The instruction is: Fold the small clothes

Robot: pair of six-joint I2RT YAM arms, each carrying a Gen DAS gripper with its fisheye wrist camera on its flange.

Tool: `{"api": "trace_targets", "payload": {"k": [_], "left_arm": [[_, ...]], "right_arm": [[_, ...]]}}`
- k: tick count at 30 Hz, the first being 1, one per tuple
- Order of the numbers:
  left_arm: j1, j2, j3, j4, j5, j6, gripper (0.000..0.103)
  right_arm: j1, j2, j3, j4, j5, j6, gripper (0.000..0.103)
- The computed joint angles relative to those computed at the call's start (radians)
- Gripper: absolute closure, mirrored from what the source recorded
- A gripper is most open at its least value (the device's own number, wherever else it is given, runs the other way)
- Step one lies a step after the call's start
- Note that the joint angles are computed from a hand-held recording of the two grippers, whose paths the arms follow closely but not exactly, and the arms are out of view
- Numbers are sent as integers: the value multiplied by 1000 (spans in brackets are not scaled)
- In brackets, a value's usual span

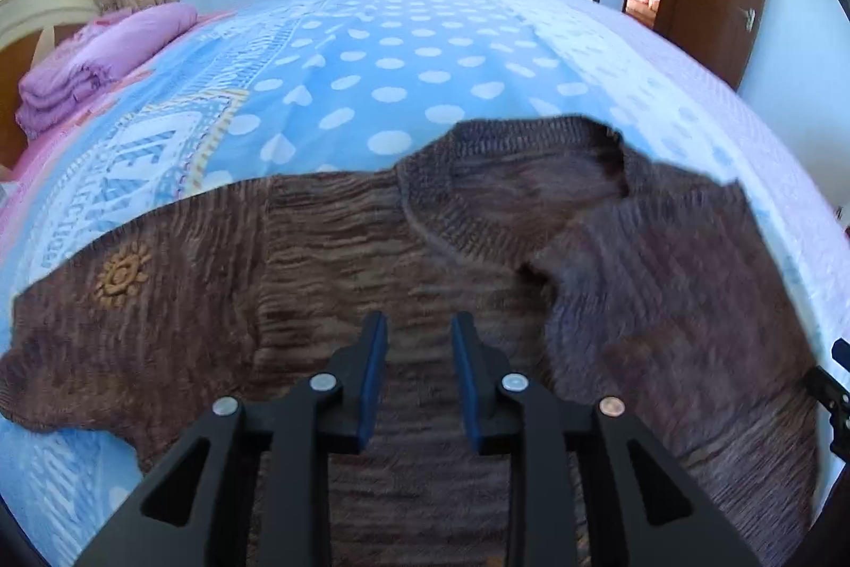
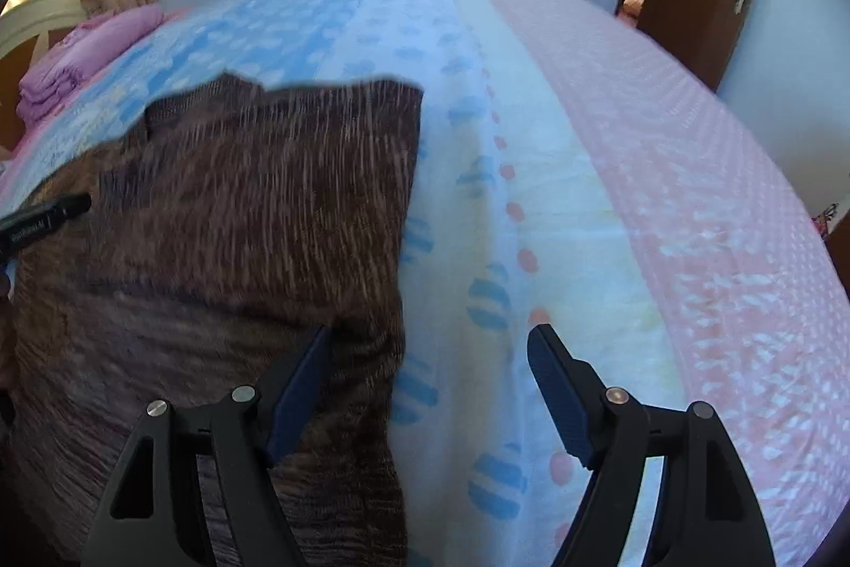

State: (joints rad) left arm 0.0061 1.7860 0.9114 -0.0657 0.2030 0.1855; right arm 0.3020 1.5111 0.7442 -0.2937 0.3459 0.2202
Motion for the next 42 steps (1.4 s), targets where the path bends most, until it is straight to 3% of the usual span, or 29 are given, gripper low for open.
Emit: {"api": "trace_targets", "payload": {"k": [1,3,7,9,11,12,13,15,17,22,25,28,32,34,36,40,42], "left_arm": [[-10,6,14,-6,0,-23,73],[-34,19,43,-14,-4,-60,59],[-94,20,53,24,-71,-81,50],[-134,40,42,81,-183,-50,39],[-159,112,70,84,-344,-8,39],[-146,122,69,81,-353,-1,37],[-118,107,37,122,-311,7,37],[-87,75,-11,159,-315,44,32],[-50,45,-40,154,-276,61,32],[25,-19,-78,99,-227,67,30],[90,-95,-117,73,-178,97,21],[170,-148,-137,42,-133,127,18],[270,-153,-130,12,-76,165,18],[324,-135,-123,12,-49,198,18],[377,-104,-117,34,-40,232,18],[461,-28,-90,100,-68,278,18],[513,12,-52,97,-62,280,18]], "right_arm": [[18,-9,8,9,17,0,27],[51,-2,38,33,12,-12,27],[102,129,137,93,-5,-43,27],[113,220,185,100,-33,-34,26],[136,301,226,68,-47,-17,27],[154,318,211,70,-30,-8,27],[170,298,173,105,-6,-7,27],[185,267,147,76,-15,11,27],[197,245,161,7,-31,8,27],[225,245,218,75,-57,40,26],[244,373,353,94,-62,0,27],[250,534,538,46,38,-7,27],[210,657,697,-12,16,84,27],[224,739,780,-108,-32,48,27],[297,726,715,-25,104,-48,27],[307,675,678,-22,24,-23,27],[329,652,632,40,72,-28,27]]}}
